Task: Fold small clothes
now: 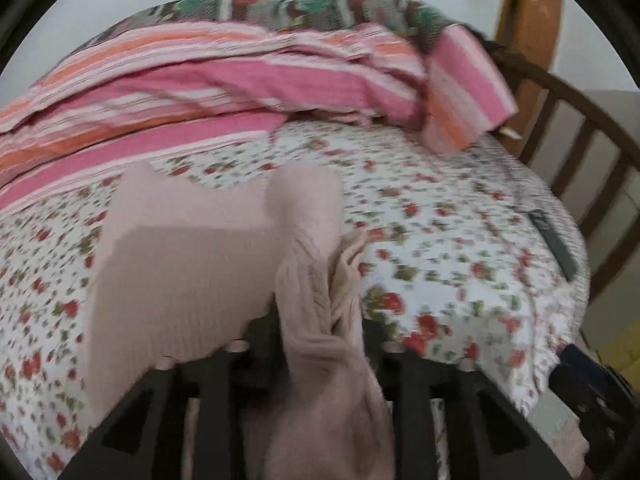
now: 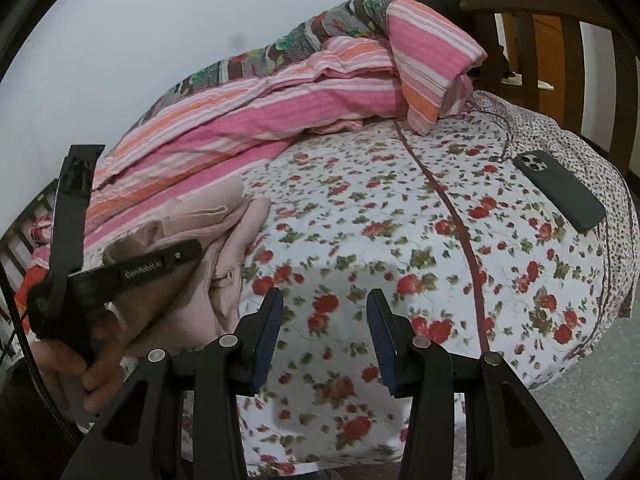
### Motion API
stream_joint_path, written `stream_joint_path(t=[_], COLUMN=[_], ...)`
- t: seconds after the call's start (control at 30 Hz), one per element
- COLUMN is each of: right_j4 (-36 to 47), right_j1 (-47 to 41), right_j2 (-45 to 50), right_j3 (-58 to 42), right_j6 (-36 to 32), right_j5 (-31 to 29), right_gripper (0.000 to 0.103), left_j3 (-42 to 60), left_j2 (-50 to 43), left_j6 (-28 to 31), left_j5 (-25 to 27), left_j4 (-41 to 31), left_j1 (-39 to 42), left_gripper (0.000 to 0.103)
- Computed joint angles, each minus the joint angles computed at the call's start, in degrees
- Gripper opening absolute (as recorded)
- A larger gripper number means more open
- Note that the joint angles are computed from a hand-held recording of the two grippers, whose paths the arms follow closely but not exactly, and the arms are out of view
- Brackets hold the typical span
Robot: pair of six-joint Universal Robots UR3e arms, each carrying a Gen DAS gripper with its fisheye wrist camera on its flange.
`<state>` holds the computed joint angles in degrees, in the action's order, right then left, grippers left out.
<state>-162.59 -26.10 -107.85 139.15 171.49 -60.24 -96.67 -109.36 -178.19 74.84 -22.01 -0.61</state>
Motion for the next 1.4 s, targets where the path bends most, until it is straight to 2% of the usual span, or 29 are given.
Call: stream_joint_path(t=[0.03,0.1,0.17,0.23,0.3,0.4,0.47,0.5,0.57,0.6,0.63,0.67,0.7,0.8,0.83,0.87,0.9,0.97,1.0,1.07,1.1,1.13,1.33,1.4], right_j4=[-0.03,0.28,0.18,-0.56,-2.31,-6.16,-7.71,-8.62,-7.65,-4.96,-2.02,-1.73,-4.19,-21.69,-25.34,-25.6,-21.25,-17.28,-19.33,-18.86,-18.33,-17.07,-1.24,-0.58], right_j1=[0.22,0.73,1.52,2.74,4.51,8.52,11.53,13.48,18.27,21.55,24.45,25.79,25.92,21.22,20.67,21.49,22.94,23.29,22.41,20.44,19.29,18.25,17.44,17.33], right_j2=[0.55,2.33,4.09,7.13,11.47,19.63,24.66,27.63,32.26,34.37,36.3,37.5,37.09,32.98,32.5,32.81,34.43,37.3,37.22,35.37,35.55,35.93,46.96,50.29], right_j3=[-0.32,-1.74,-3.39,-5.96,-9.32,-15.26,-19.62,-22.26,-28.12,-32.08,-35.6,-36.71,-35.43,-22.97,-20.3,-19.69,-21.47,-23.22,-21.65,-20.76,-21.27,-22.14,-38.27,-41.72], right_j6=[0.0,0.16,0.55,1.46,3.89,9.35,12.95,14.8,17.21,17.75,17.77,17.04,16.73,15.74,14.95,14.32,13.66,13.38,13.8,14.81,15.31,15.18,14.67,15.23], right_j5=[0.15,1.75,3.91,7.14,10.76,14.61,15.6,15.26,9.58,3.48,-2.49,-4.89,-5.19,2.27,2.3,-0.41,-3.97,-5.35,-4.26,-2.19,-0.04,2.25,12.01,14.35], right_gripper=[0.043,0.043,0.043,0.048,0.054,0.059,0.059,0.059,0.059,0.047,0.025,0.018,0.016,0.015,0.015,0.014,0.014,0.015,0.018,0.038,0.053,0.058,0.071,0.076], left_j3=[-1.05,-4.81,-9.53,-15.02,-18.6,-19.78,-21.4,-22.47,-23.41,-23.98,-24.77,-24.79,-24.69,-24.7,-24.54,-24.04,-23.64,-22.21,-21.84,-21.98,-22.25,-22.1,-21.35,-22.27], left_j2=[1.57,6.17,10.74,15.76,19.91,20.7,20.59,20.66,19.52,19.0,18.6,17.98,17.81,17.42,17.1,16.12,15.24,13.24,12.53,12.41,12.55,12.43,12.31,13.35], left_j6=[1.7,4.47,5.5,6.84,8.52,9.32,11.0,12.39,13.57,13.65,13.93,14.29,14.57,16.48,17.15,17.95,18.04,18.01,17.85,17.71,18.3,18.59,20.95,22.57], left_j5=[-5.24,-16.5,-22.3,-27.18,-26.72,-17.26,-15.29,-16.27,-16.66,-17.41,-18.7,-20.36,-21.28,-24.53,-25.56,-26.33,-26.27,-26.45,-27.02,-28.25,-29.44,-30.05,-34.5,-35.93], left_j4=[-1.3,-3.8,-2.65,-0.98,-1.43,-1.37,-2.08,-3.47,-5.34,-5.11,-4.6,-4.58,-5.12,-5.82,-6.1,-6.35,-6.09,-6.14,-6.1,-5.24,-5.09,-5.13,-8.15,-8.77], left_j1=[2.17,8.11,13.13,19.15,24.15,25.59,27.36,28.94,29.93,30.17,30.92,31.68,32.12,33.55,33.7,33.8,33.23,32.19,32.09,32.78,33.64,34.24,38.58,40.2], left_gripper=[0.06,0.061,0.063,0.07,0.071,0.071,0.071,0.071,0.071,0.071,0.071,0.071,0.071,0.071,0.071,0.071,0.072,0.074,0.074,0.073,0.072,0.072,0.072,0.072])
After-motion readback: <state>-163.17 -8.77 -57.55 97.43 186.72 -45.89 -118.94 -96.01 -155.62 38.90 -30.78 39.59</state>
